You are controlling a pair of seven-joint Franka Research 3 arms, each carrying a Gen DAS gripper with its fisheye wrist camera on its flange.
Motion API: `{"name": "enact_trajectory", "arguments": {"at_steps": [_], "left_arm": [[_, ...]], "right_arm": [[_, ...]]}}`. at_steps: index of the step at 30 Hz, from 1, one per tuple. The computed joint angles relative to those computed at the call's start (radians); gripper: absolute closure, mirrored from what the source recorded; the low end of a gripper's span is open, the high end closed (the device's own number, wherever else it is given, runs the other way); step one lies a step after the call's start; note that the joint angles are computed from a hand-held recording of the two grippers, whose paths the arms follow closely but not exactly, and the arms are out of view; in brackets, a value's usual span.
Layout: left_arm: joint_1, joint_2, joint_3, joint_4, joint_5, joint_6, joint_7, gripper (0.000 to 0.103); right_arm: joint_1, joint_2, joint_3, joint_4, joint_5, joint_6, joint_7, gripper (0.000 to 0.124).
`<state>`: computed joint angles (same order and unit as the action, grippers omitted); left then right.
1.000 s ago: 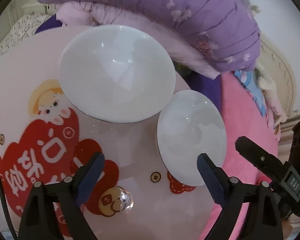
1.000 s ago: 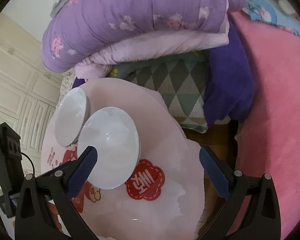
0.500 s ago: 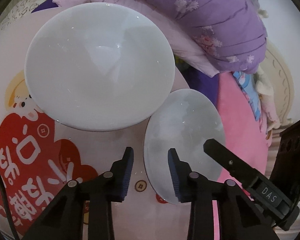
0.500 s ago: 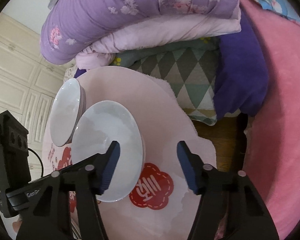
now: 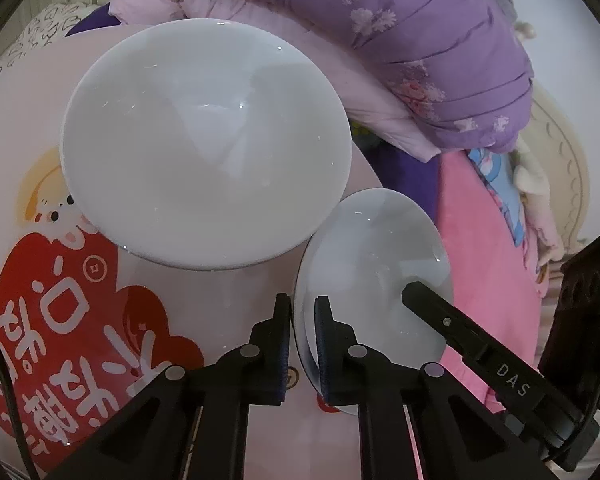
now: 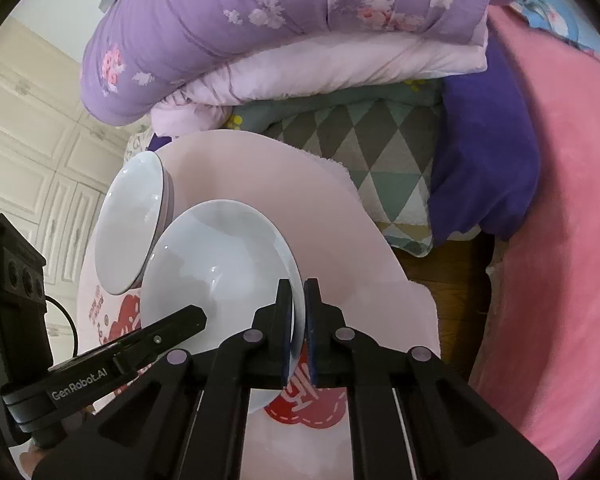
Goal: Organize plates and bowls
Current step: 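Close both grippers on the rim of the white bowl, then lift the bowl with both grippers and carry it over the placed bowl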
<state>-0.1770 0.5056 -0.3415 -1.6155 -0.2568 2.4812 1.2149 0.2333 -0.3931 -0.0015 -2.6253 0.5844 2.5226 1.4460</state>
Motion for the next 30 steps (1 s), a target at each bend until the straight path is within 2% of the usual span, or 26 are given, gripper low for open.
{"name": "enact_trajectory", "arguments": {"at_steps": [9,15,23,30], "left_arm": [[0.008,-0.056,-0.006,-0.062,-0.019,0.002,0.028,0.096],[0.018,-0.136,-0.013,-0.141,-0.057,0.002,0.081,0.095],[0.018,-0.33,0.006,-0.325,-0.166,0.018,0.191,0.096],[-0.027,-0.524,0.074,-0.486,-0.271,0.015,0.276,0.096]], "right_arm": [[-0.008,-0.069,0.017,-0.042,-0.049,-0.014,0.062,0.118],[-0.006,-0.143,0.018,-0.075,-0.069,-0.042,0.088,0.118],[0.008,-0.319,0.059,-0.135,-0.119,-0.092,0.159,0.118],[0.038,-0.453,0.08,-0.169,-0.14,-0.148,0.221,0.117]]}}
